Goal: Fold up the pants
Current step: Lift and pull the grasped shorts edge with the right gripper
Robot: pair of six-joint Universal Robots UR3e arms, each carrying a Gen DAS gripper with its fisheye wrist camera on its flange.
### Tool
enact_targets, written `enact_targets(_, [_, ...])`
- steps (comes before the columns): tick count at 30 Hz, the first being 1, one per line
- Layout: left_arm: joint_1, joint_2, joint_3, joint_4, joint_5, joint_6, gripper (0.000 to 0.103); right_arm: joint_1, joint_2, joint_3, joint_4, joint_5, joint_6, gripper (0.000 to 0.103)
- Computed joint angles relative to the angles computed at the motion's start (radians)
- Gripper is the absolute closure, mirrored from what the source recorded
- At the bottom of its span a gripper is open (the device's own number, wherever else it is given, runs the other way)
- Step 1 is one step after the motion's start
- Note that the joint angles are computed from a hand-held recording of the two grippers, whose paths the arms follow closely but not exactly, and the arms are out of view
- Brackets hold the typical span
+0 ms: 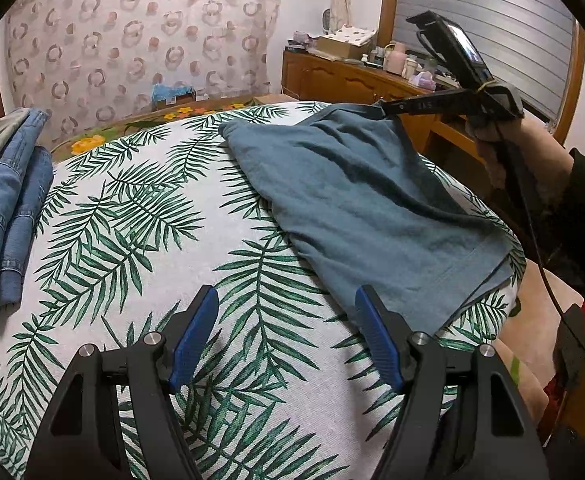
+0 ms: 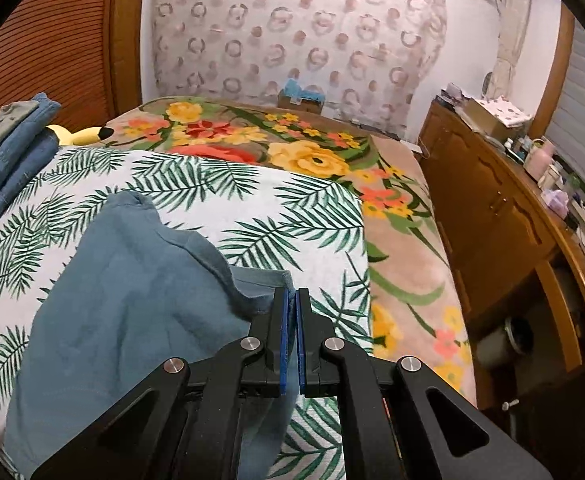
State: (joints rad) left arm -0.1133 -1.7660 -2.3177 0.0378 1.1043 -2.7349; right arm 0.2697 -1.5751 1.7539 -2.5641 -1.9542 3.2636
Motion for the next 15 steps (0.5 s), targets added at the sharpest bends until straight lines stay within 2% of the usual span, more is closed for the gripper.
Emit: enact_targets(15, [-0.008,0.003,0.0,-0.007,-0.002,-0.003,0.031,-0.062,-0.052,0.052,-0.008,0.063,0.014,0.099])
